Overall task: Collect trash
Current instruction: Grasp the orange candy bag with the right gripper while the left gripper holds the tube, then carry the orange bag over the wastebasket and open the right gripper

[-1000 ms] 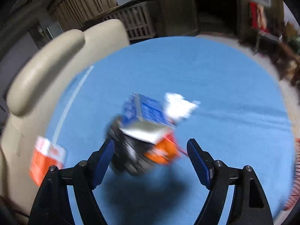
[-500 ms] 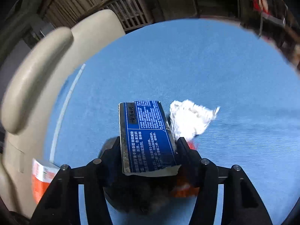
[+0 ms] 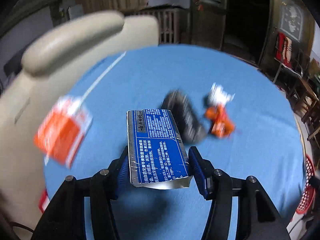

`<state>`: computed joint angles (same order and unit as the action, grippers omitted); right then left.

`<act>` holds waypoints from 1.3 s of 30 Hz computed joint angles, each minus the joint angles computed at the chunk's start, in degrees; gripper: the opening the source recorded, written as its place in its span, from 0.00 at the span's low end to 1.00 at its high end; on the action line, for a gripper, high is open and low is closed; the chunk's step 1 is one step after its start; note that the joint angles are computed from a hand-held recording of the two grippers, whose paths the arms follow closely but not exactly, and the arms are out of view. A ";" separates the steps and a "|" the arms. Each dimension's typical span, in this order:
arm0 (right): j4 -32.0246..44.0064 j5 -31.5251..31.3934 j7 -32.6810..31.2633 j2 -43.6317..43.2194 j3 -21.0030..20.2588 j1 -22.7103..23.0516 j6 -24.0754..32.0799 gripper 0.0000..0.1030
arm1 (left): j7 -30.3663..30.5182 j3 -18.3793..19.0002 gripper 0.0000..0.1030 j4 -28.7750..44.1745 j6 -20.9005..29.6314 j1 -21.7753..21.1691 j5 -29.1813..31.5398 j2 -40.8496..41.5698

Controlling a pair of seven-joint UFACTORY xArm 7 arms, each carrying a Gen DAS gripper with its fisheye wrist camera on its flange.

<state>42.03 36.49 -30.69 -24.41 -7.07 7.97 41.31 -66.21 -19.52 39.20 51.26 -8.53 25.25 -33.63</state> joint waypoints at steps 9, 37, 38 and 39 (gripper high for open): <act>12.60 5.63 -1.85 13.65 6.97 7.62 -1.54 0.86 | -2.84 0.51 0.57 -9.41 -4.03 -2.58 -5.45 -4.84; 7.09 10.90 -5.11 10.55 9.64 7.71 -1.57 0.28 | -4.95 -4.03 0.57 -2.79 2.83 -3.43 -4.91 -1.42; 6.55 11.60 -5.37 9.88 9.24 8.06 -1.19 0.28 | -5.14 -4.30 0.57 -1.91 3.82 -3.74 -4.50 -0.91; 5.09 12.41 -5.92 8.14 8.49 8.18 -0.30 0.28 | -5.29 -4.56 0.57 -0.91 4.79 -4.08 -4.13 -0.26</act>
